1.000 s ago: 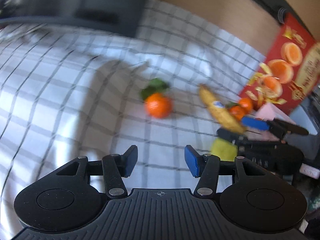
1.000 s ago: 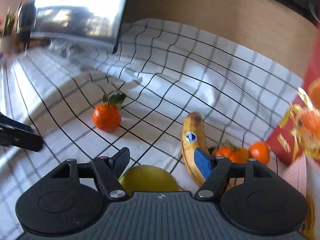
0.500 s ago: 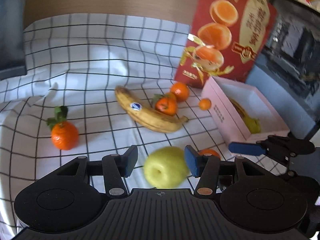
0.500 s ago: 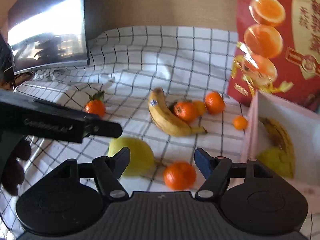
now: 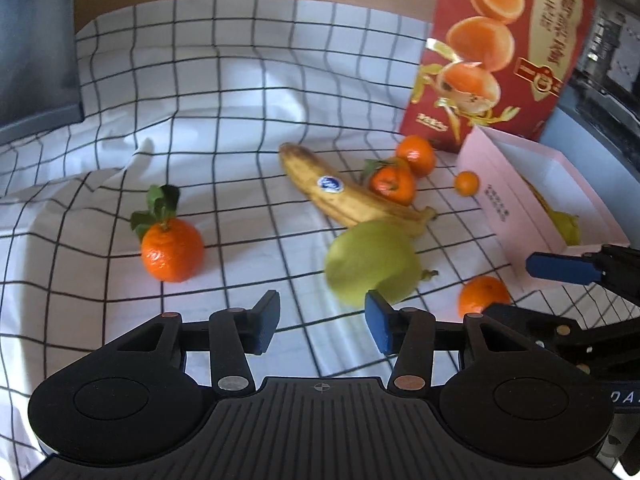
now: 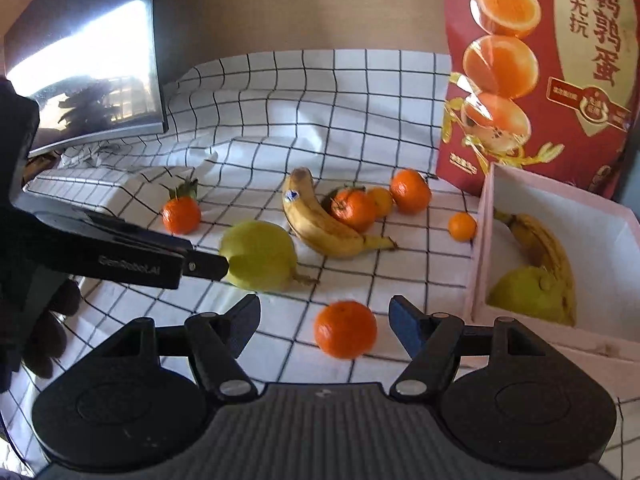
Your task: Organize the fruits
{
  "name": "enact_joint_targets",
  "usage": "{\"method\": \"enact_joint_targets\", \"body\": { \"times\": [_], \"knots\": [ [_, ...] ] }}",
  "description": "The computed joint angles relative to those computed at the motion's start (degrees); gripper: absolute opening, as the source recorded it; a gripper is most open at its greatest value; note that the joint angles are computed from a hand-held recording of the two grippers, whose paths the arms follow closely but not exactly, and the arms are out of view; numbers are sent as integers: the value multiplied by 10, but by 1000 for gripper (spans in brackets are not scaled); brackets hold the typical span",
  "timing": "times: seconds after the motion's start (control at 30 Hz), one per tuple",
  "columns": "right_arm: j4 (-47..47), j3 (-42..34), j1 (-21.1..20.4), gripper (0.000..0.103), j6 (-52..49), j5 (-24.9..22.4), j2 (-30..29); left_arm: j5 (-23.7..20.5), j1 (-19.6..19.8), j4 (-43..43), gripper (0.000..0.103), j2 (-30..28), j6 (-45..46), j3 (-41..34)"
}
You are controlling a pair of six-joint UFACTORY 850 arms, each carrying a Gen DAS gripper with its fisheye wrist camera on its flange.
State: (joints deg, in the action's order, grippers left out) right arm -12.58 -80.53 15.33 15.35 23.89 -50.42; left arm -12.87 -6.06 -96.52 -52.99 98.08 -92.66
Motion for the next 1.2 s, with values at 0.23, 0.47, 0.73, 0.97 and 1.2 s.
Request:
{"method": "enact_joint_targets", "body": {
  "times": [0.23,0.47,0.73,0.97,1.2],
  "knots": [
    [-158,-111,-1,51,199,-50,-63,-26,17,-44,52,6,3,2],
    [-151,-123,4,49,172,-52,-66,-47,10,21,52,-12,-23,-57],
    [-193,-103,-2,49,208,-58,-58,-19,-13,162,52,-52,-104,-111],
    [-164,-106,0,49,181,-64,-64,-25,-8,119,53,-49,-57,-102],
    [-214,-105,1,50,216,-52,-61,-13,4,19,53,-38,29,-81]
  ]
}}
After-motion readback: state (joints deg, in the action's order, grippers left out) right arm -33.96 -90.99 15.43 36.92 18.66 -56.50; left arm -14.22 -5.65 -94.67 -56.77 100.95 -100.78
